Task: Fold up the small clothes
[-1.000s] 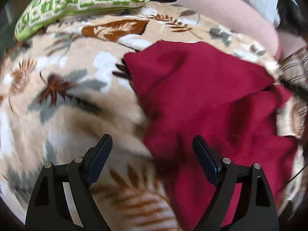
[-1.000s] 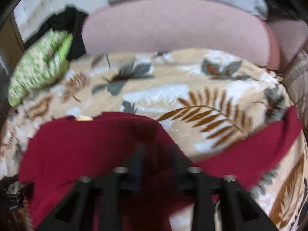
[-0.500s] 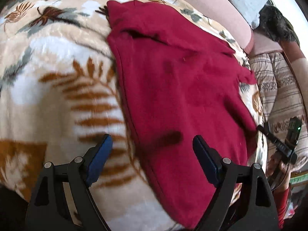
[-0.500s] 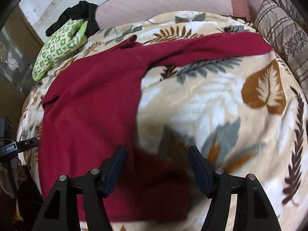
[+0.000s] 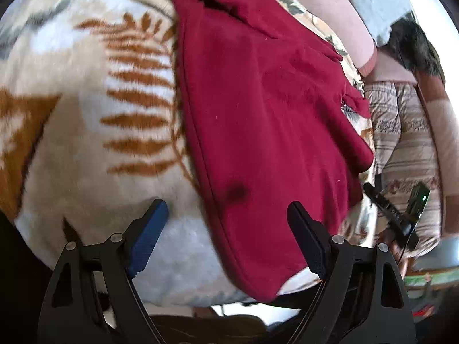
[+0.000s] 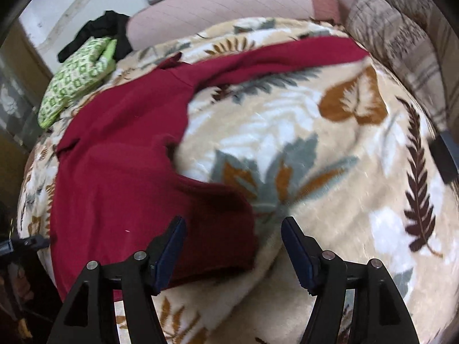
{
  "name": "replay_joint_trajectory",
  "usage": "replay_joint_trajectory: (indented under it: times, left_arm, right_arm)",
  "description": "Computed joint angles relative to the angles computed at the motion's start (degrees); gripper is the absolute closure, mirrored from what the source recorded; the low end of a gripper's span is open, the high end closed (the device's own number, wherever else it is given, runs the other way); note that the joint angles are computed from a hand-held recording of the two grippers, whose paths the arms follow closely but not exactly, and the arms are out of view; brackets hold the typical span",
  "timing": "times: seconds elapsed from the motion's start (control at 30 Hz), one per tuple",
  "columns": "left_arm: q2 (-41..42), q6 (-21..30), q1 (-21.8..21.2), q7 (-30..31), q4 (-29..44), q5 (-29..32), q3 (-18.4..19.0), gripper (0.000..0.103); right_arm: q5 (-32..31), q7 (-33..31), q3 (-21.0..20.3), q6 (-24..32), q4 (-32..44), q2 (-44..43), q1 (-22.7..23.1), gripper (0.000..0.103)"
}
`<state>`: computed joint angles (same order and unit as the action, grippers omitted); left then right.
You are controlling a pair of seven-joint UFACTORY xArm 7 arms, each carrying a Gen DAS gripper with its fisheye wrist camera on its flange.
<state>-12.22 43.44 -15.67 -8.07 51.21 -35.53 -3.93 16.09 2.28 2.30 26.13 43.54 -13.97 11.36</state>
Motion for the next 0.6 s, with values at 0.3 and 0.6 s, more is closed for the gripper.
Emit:
replay_joint_trajectory:
  times: [0.3, 0.6]
  left_arm:
    - [1.7, -1.51, 2.06, -2.66, 3.1, 6.15, -0.7, 0.017]
    - [-2.42, -3.78, 5.63, -6.96, 0.22, 15.34, 1.22, 0.017]
  right_arm:
    - [17.11, -16.63, -0.43, 3.21, 0.43, -4.42, 13.08, 0.036]
    - [17.48, -18.87, 9.46, 0.1, 6.24, 5.14, 20.21, 0.036]
